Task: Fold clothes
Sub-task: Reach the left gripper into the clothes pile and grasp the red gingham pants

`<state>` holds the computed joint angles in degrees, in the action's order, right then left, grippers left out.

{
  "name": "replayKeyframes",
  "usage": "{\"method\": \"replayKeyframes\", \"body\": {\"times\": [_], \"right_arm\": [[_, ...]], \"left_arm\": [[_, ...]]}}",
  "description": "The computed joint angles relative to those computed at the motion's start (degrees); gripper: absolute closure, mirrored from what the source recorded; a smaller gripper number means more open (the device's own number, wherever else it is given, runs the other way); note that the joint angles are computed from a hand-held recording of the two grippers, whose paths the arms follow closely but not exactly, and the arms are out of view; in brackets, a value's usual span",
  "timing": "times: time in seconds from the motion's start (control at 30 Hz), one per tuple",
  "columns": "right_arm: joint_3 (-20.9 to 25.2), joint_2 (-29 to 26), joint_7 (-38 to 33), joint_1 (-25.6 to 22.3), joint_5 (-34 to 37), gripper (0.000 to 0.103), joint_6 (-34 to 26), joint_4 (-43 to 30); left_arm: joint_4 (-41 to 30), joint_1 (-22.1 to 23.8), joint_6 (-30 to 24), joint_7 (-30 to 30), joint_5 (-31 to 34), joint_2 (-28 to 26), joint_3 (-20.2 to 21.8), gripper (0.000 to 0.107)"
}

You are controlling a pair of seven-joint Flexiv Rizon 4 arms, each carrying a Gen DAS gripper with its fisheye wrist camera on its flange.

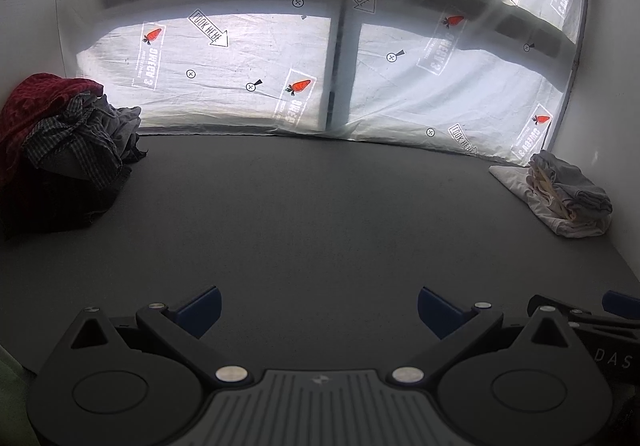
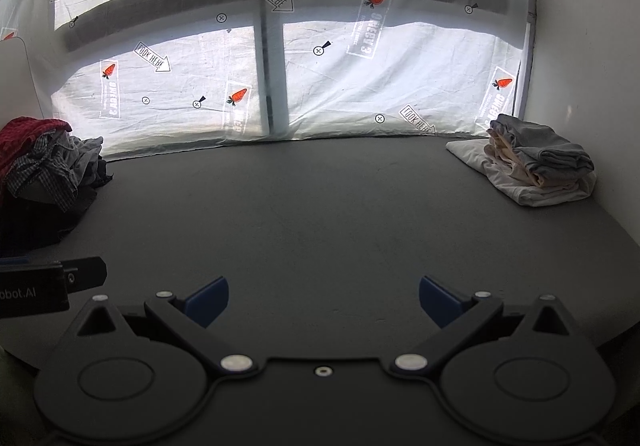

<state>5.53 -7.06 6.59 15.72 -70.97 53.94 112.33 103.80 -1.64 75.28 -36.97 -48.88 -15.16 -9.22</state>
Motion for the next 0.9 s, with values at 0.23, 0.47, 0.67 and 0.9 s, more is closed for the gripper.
{"method": "replayKeyframes", "body": {"times": [0.23,0.47,0.67,0.9], "right_arm": [[-3.71,-6.47,-1.77,-1.86,3.54,0.000,3.91,-5.49],[-7.63,-18.24,-12.83,-2.58,16.30,0.000,9.89,-19.09],[-8.80,-27.86,-25.14,-1.38,26.23,0.000,7.85,-33.33],[-8.81,-38.46,-36.25,1.54,36.33,0.000,-0.23,-51.20]], "left_arm": [[-12.33,-1.15,-6.74,-18.36,14.91,-8.44,4.37,0.004],[-30.34,-2.89,-13.85,-38.48,29.33,-17.82,10.55,0.004],[-40.71,-0.82,-20.51,-49.86,35.12,-22.69,11.97,0.004],[-56.96,4.13,-24.08,-54.60,36.91,-32.48,10.74,0.007]]}}
